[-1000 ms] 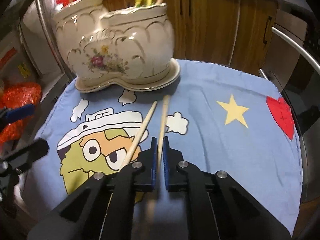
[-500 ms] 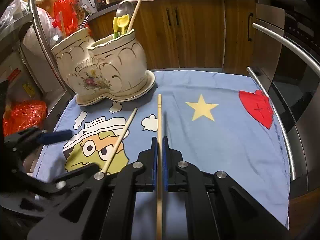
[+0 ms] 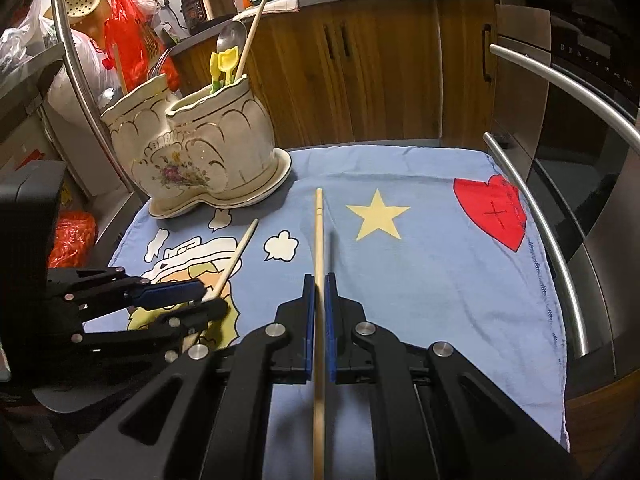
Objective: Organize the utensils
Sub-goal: 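Lift and carry the chopstick with right tool to small cup while left tool carries its chopstick to large cup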
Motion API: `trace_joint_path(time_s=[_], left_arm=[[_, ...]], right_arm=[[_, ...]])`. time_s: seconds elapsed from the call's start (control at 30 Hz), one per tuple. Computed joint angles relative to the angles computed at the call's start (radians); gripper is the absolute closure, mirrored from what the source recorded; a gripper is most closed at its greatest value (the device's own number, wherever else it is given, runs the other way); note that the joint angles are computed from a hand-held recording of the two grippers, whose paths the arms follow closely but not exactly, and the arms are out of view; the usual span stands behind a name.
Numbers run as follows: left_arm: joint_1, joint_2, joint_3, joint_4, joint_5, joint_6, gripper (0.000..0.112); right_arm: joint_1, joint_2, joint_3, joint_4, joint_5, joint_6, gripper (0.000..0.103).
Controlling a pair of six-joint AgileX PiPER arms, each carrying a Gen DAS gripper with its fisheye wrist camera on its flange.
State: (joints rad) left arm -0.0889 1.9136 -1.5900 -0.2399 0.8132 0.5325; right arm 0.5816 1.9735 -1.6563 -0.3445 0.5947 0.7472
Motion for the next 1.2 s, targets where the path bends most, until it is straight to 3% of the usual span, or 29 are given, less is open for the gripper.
trace_joint_path(time_s=[0.17,0.8,1.03,1.2], left_arm=[[0.024,0.008,-0.014,-0.057,0.016,0.051,0.106],[0.246,-0.159,0.058,-0.424,0.104,0.390,0.106],[0.367,-0.170,-0.062,-0.618,0.186,0.470,0.106],[0.419,-0.073,-0.296,-0.705,0.219,0.422,0.106]], right_arm=[[0.002,-0.001,0.002,-0.003,-0.005,0.003,0.098],[0.032,0.028,-0.124,0.028,0.020,-0.051,0.098],[0.030,0.043,-0.253,0.048,0.005,-0.106,0.098],[0.021,0.147,-0.506,0.075,0.056,-0.171,0.098]])
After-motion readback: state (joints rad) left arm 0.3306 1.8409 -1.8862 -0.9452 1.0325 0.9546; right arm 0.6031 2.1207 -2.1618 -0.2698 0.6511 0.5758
